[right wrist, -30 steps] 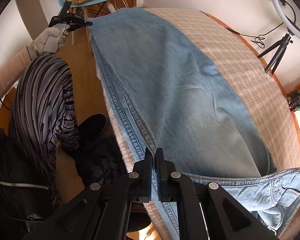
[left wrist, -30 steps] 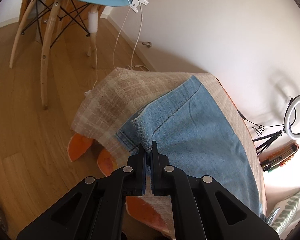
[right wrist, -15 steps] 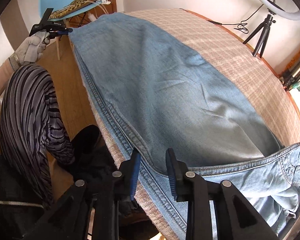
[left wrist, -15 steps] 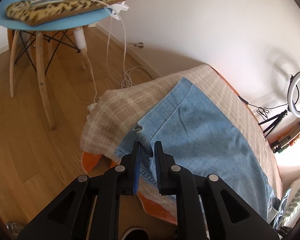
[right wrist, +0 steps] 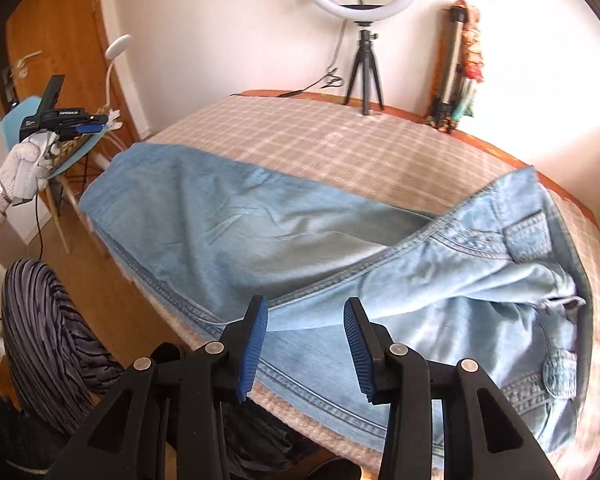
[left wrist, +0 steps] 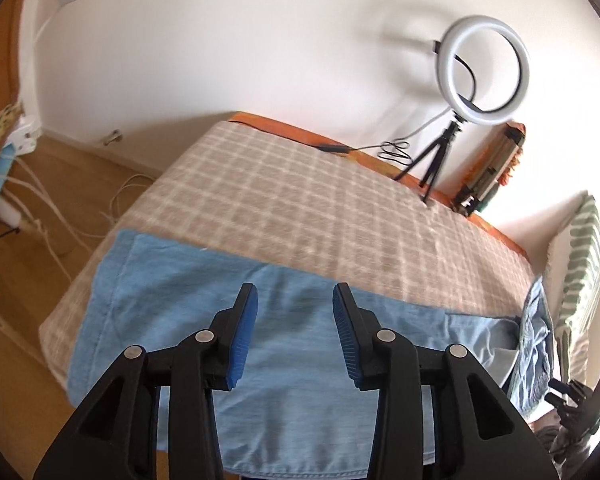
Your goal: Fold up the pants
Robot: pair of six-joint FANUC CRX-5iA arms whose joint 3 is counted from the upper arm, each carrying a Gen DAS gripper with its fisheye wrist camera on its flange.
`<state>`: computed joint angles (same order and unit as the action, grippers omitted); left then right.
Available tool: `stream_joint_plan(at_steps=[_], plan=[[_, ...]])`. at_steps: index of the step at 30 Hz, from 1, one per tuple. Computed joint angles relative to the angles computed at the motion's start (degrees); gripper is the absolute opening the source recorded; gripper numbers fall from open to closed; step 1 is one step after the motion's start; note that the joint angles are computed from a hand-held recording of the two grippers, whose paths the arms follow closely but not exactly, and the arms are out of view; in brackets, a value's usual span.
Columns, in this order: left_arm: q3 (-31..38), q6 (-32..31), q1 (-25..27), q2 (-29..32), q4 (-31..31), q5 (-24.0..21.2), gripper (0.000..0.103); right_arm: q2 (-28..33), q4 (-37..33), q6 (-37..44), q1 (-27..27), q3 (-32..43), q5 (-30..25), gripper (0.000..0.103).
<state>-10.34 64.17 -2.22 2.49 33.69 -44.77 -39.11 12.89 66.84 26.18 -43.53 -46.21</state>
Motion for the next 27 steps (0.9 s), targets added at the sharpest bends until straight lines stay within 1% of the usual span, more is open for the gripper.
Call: stream_joint_plan(at_steps=[1,2,3,4,5,9,11,12,13,14,18,20,21,23,25,27], plan=[[1.5,-0.5,-1.7,1.1,0.2,-0.6,0.038,-1.3,1.2,-1.9,-0.8,-0.7,-0.4,0.043],[2.8,-1.1,-3.3,2.3,0.6,-1.4,0.039,-2.5,2.8,-4.4,-1.4,-1.5,-0.9,0.05],[4.4,-1.4,-5.0,3.7,0.9,-2.3,0.042,-3.4,4.0,-6.4,-2.3,-2.2,-1.2,0.061],[6.1,-1.3,-6.6,5.1,0.8,-3.1,0.044,-4.4,4.8,-7.9,-3.2,-2.7,-1.6,0.063],[7.6,-1.1,-8.2,6.4,0.5,-3.8,0.045,-5.4,5.0,-8.6,-4.2,-3.1,-1.9,0.063],[13.1,-0.6,-14.4,11.7,0.4,-6.8,0.045,-7.7,3.3,-6.9,-10.3,-2.9,-3.1,0.064],[15.6,-0.5,-17.3,14.2,0.8,-8.3,0.046,-8.5,3.3,-7.3,-12.6,-3.1,-3.6,0.066],[16.5,-0.6,-18.7,15.1,1.2,-8.8,0.049,-8.8,3.3,-7.6,-14.0,-3.2,-3.6,0.07],[17.9,-0.5,-20.2,16.4,1.3,-9.5,0.053,-8.9,3.0,-8.0,-15.6,-3.2,-3.5,0.072],[19.4,-0.7,-21.7,17.8,1.5,-10.3,0.055,-9.2,2.5,-8.4,-16.9,-3.4,-3.5,0.073],[25.6,0.1,-26.9,23.4,1.7,-13.5,0.064,-7.8,-1.9,-6.4,-25.5,-2.4,-2.6,0.073],[28.5,0.2,-28.8,26.5,2.8,-15.2,0.065,-6.2,-5.5,-3.7,-30.6,-1.2,-1.9,0.073],[29.7,0.5,-29.8,27.9,3.4,-15.6,0.065,-4.9,-8.0,-1.8,-33.5,-0.2,-1.8,0.075],[32.8,2.0,-31.6,30.9,3.8,-16.2,0.065,-2.0,-13.9,3.8,-39.6,2.3,-1.7,0.076],[36.1,4.1,-33.1,33.6,2.9,-16.3,0.065,0.4,-15.6,5.1,-43.2,3.3,-1.0,0.076],[40.0,6.4,-34.1,36.6,2.2,-16.9,0.065,3.1,-18.4,8.3,-47.4,4.9,-0.4,0.076]])
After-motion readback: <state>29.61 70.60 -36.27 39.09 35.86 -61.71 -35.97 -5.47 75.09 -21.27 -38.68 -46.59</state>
